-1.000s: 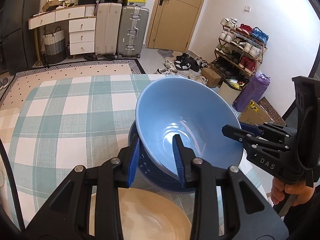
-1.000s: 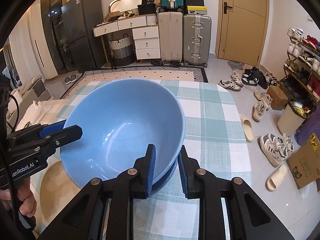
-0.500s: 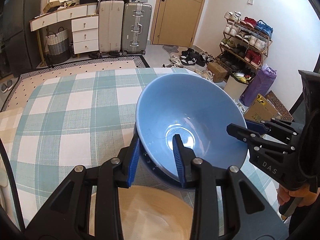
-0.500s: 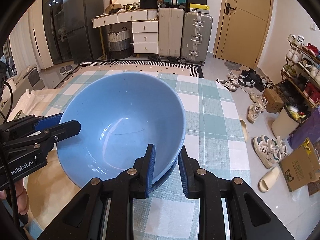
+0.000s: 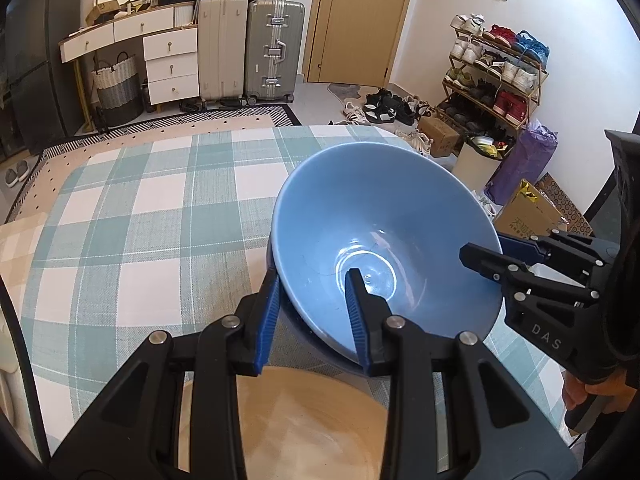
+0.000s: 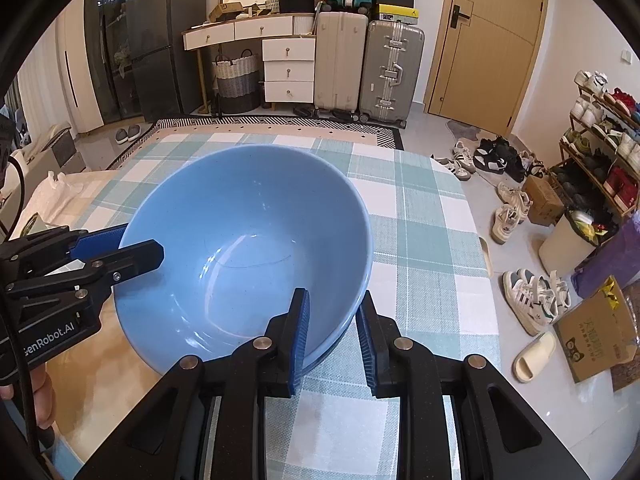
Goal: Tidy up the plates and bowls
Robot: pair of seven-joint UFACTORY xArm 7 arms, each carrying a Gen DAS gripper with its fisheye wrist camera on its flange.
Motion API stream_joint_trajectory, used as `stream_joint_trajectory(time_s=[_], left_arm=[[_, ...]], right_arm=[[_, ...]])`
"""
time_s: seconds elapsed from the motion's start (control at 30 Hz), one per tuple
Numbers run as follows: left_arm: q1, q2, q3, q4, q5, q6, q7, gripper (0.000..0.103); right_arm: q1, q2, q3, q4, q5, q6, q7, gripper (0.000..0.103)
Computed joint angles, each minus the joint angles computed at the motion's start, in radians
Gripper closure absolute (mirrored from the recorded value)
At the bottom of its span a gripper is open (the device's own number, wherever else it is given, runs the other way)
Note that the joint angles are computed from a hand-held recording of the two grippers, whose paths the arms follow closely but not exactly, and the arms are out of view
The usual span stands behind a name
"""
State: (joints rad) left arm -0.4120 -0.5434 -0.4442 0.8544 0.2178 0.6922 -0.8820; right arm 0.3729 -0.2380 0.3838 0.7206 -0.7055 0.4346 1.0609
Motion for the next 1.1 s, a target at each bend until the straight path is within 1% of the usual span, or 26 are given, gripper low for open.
stream_joint_trajectory(time_s=[0.4,0.67,0.77,0.87,1.03,1.1], left_arm=[[0.006,0.015,-0.002,-0.015,0.023,-0.015,-0.009,0.074],[0.008,0.025,0.004,-0.021,0.03,-0.019,-0.01,0.073],[0.007,0.024,0.015,-0.032,0.029,-0.029,-0.002,0.073],[0.008,0.023,0.012,-0.031,0.029,-0.027,-0.003,0.073],[0.006,0.019,0.018,-0.039,0.024,-0.033,0.004,0.071],[0.002,0.018,0.023,-0.041,0.014,-0.032,0.01,0.071]], right_arm=[[-0.003,-0.002,-0.007,-0.014,0.006,-0.009,-0.015,0.08],[-0.008,0.006,0.005,-0.01,-0.022,0.001,0.008,0.079],[-0.007,0.007,0.002,-0.01,-0.032,-0.003,0.016,0.078],[-0.002,0.008,-0.002,-0.008,-0.031,0.001,0.013,0.077],[-0.001,0.01,-0.004,-0.008,-0.038,0.0,0.006,0.074],[0.001,0.016,-0.005,-0.006,-0.038,0.004,0.004,0.071]])
